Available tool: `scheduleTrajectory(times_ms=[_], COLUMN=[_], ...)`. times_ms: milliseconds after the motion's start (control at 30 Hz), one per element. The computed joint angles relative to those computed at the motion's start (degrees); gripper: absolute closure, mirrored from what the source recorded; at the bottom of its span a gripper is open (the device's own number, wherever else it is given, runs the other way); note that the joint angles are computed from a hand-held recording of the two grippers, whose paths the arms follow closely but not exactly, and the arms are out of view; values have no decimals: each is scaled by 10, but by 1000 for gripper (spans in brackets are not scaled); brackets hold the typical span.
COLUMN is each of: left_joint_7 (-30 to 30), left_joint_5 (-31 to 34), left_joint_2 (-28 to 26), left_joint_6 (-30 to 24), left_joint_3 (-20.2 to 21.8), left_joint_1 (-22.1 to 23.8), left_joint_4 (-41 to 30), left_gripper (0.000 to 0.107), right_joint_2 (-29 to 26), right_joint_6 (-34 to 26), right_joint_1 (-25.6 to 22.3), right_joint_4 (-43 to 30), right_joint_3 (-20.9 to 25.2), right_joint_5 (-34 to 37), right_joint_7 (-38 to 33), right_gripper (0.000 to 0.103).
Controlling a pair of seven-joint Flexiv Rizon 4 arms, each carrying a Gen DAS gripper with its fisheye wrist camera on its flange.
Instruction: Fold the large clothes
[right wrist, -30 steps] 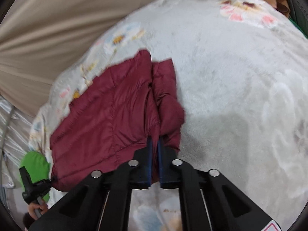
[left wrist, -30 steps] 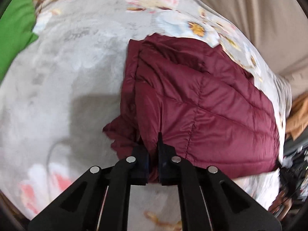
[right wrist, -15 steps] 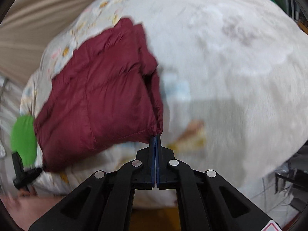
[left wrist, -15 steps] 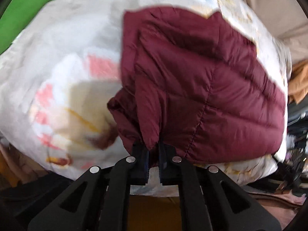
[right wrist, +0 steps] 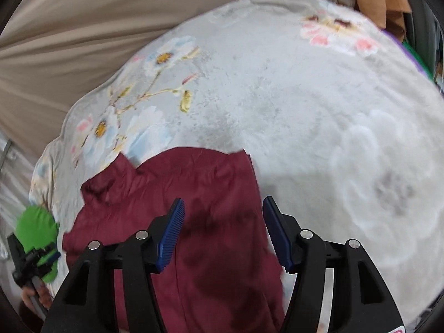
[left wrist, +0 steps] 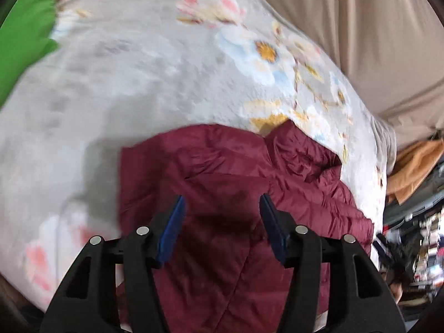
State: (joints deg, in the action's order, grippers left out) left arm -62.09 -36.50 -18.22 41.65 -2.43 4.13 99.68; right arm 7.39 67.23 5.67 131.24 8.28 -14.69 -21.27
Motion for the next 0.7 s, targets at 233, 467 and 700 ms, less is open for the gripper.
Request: scheduleTrajectory(times_ms=[233,467,700], left_joint_7=[-35,-75,-18], left_joint_5=[16,80,-27], left_joint_2=[-27,-81,3], left_joint_6=[58,51,39], left_joint_3=[-3,2,-13], left_joint_1=[-5,-2,38], left_joint_4=[-20,-71,11], left_gripper=[104,103,91], right_joint_2=[-38,-138,-70], right_joint_6=[62,-86,-72], right_joint_1=[-1,12,18], right_joint_4=[-53,-127,-83], right_joint_3=[-8,-19,-34], right_joint_5=[-100,-26,-175], right_joint_7=[-14,-92,91], right_gripper=[94,92,79])
